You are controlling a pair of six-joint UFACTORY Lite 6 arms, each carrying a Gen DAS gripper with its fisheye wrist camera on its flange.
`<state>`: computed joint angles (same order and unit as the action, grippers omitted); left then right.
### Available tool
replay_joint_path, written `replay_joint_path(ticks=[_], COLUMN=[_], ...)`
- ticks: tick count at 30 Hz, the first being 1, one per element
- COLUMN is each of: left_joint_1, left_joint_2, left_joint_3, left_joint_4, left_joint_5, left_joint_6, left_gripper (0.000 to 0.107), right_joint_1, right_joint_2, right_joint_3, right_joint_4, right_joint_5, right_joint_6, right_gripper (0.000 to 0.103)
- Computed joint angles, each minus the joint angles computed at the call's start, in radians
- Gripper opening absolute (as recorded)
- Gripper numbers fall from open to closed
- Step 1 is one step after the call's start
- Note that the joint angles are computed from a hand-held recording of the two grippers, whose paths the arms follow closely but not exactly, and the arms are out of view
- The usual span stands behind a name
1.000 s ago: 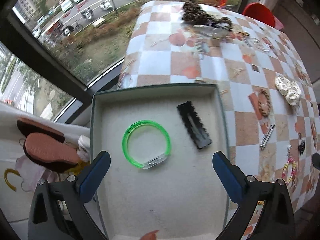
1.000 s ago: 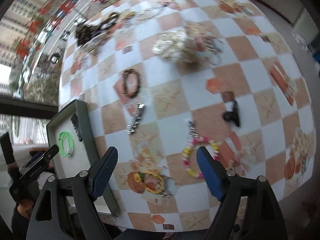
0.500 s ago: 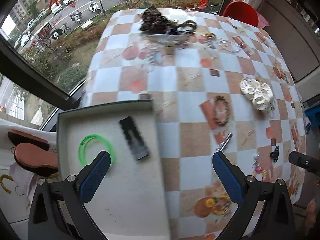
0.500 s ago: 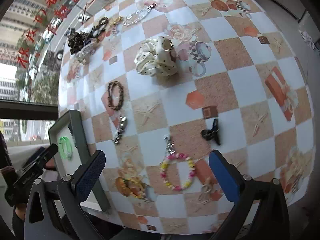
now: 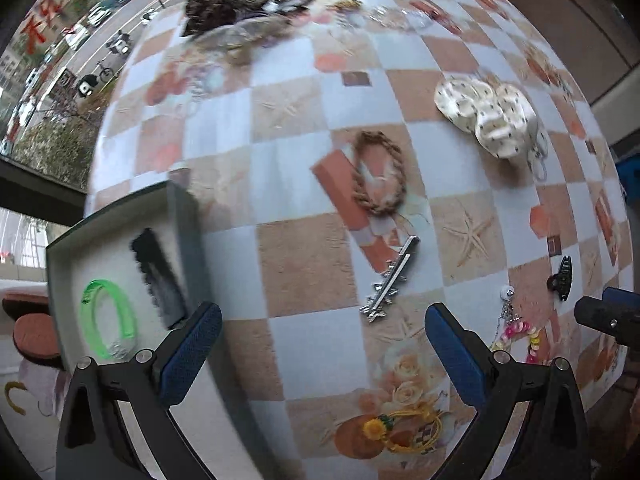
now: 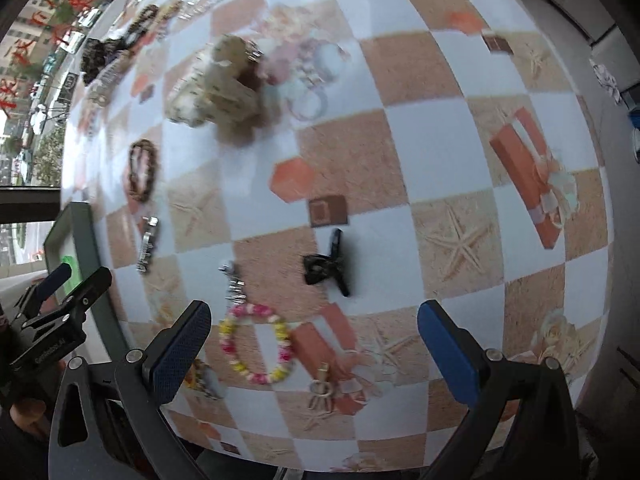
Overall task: Organize jewelry
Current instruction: 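Move both tools back over the jewelry on the table, then grasp the silver spiky barrette with the left tool while the right tool grasps the black claw clip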
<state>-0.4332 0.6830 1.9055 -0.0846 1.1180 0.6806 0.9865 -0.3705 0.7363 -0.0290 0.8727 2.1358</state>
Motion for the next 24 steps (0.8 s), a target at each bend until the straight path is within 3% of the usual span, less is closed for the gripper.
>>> replay_joint_path(ticks=[3, 4, 7, 10, 12, 14, 17, 21, 23, 24], left_joint_1=[-0.029, -0.039, -0.066, -0.084, -0.091, -0.095, -0.099, -0.118, -0.126, -0.13], left_joint_2=[-0.001, 0.0, 0.012, 0.033, 0.038, 0.038, 0.033, 0.0, -0.015, -0.02], left_joint_3=[-0.041, -0.054, -0.074, -0.072, -0.079, -0.084, -0.083, -0.119, -0.134, -0.137], left_joint_4=[0.007, 0.008, 0.025, 0.036, 0.046, 0.04, 0.016, -0.002, -0.01, -0.014], left_joint_5=[-0.034, -0.046, -0.071, -0.076, -0.079, -0.086, -0.077, -0.084, -0.084, -0.083], left_joint_6=[-0.003, -0.005, -0.017, -0.021, -0.027, -0.023, -0.01, 0.0, 0.004, 0.007], left_gripper=[0.102, 0.096, 0.092, 0.075, 0.075, 0.073, 0.063, 0.042, 0.033, 0.025], right_joint_1=[-0.002, -0.007, -0.03, -0.054, -0.065, -0.072, -0.092, -0.105, -0.103, -0.099], right_joint_2=[0.011, 0.017, 0.055, 0.102, 0.141, 0.176, 0.236, 0.299, 0.308, 0.305], right_joint_3=[-0.031, -0.038, -0.04, -0.035, -0.008, 0.024, 0.084, 0.157, 0.172, 0.172], right_joint_4=[0.01, 0.011, 0.016, 0.03, 0.028, 0.027, 0.037, 0.036, 0.033, 0.031], right_joint_5=[-0.023, -0.031, -0.048, -0.07, -0.051, -0.023, 0.022, 0.076, 0.094, 0.097], right_joint_6=[0.001, -0.003, -0.036, -0.08, -0.105, -0.134, -0.19, -0.225, -0.221, -0.214], right_gripper=[0.103, 0.103, 0.102, 0.089, 0.087, 0.08, 0.066, 0.047, 0.029, 0.028])
